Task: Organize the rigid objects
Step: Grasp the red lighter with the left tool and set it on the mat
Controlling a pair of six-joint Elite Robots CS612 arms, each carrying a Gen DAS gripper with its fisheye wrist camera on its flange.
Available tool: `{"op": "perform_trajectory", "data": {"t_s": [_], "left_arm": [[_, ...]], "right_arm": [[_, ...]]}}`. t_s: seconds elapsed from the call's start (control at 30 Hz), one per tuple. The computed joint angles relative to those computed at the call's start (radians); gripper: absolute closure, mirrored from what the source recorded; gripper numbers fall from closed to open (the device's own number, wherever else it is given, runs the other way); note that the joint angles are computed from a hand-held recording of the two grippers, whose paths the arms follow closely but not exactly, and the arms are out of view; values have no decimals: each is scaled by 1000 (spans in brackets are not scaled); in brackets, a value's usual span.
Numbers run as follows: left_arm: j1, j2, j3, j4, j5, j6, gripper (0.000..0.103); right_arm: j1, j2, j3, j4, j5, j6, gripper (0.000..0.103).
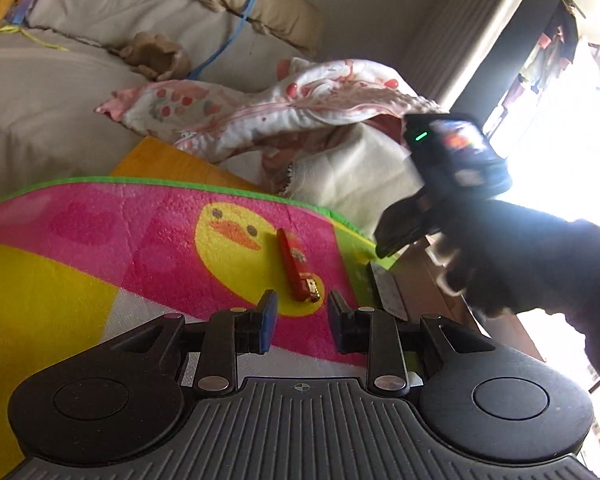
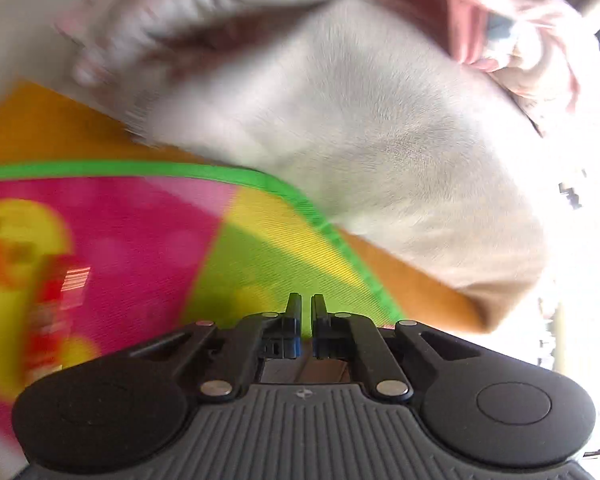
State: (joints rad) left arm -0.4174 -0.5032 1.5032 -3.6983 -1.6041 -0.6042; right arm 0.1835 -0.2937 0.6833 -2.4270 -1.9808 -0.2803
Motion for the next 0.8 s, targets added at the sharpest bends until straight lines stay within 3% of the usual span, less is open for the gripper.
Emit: {"op": "perform_trajectory", "data": {"t_s": [0.1, 0.2, 0.33, 0.47, 0.67, 0.8], "left_arm": [[3, 0, 0, 0, -5, -11, 73], [4, -1, 1, -4, 2, -23, 73], [4, -2, 3, -7, 16, -24, 73], [-1, -4, 4, 3, 37, -6, 73], [-5, -19, -6, 91, 31, 55, 73], [-9, -20, -50, 177, 36, 158, 73]], "right_arm": [[16, 45, -53, -10, -100, -84, 100], [21, 14, 2, -15, -107, -127, 100], [16, -102, 188, -18, -18, -147, 100], [9, -238, 424, -91, 93, -212, 101], [-14, -412, 731, -198, 345, -288, 98], [-45, -468, 889, -416, 468, -282, 96]]}}
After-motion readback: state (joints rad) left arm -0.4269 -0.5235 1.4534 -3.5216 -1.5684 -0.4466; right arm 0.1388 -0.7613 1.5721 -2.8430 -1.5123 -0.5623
